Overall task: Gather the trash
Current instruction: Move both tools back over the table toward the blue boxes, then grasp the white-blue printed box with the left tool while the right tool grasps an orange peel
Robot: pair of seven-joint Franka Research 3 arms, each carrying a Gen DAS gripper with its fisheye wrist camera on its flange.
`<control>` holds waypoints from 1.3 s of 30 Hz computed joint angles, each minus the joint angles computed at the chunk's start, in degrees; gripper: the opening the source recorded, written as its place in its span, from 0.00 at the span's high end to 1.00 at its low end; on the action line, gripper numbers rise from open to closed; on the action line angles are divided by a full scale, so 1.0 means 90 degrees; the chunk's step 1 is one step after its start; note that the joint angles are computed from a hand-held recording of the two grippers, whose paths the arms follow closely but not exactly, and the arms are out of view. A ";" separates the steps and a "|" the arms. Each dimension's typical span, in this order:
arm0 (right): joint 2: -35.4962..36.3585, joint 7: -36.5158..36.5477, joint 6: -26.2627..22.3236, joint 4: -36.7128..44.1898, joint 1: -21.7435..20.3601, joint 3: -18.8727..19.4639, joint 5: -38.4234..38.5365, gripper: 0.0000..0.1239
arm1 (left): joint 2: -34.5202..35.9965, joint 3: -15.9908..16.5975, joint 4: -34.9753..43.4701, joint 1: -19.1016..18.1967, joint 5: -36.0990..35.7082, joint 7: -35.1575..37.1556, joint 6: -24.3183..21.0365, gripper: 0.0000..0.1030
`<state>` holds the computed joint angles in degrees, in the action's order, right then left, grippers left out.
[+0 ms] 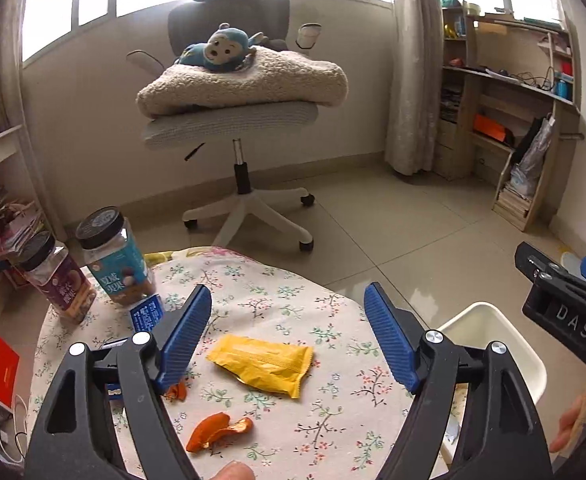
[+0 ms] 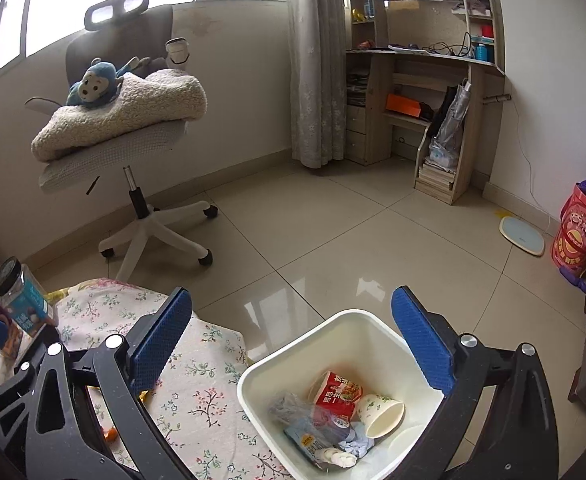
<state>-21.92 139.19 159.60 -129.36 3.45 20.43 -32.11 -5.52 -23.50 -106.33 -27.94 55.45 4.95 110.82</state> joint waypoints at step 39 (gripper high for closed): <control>0.2711 -0.5037 -0.2486 0.1831 0.3167 -0.0880 0.5010 0.24 | -0.3262 0.1253 -0.4355 0.2039 -0.4665 0.1684 0.1557 0.47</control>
<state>2.48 93.85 137.23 -112.88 31.96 12.51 12.98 -34.88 -12.22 -145.52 -9.59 13.46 20.11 124.83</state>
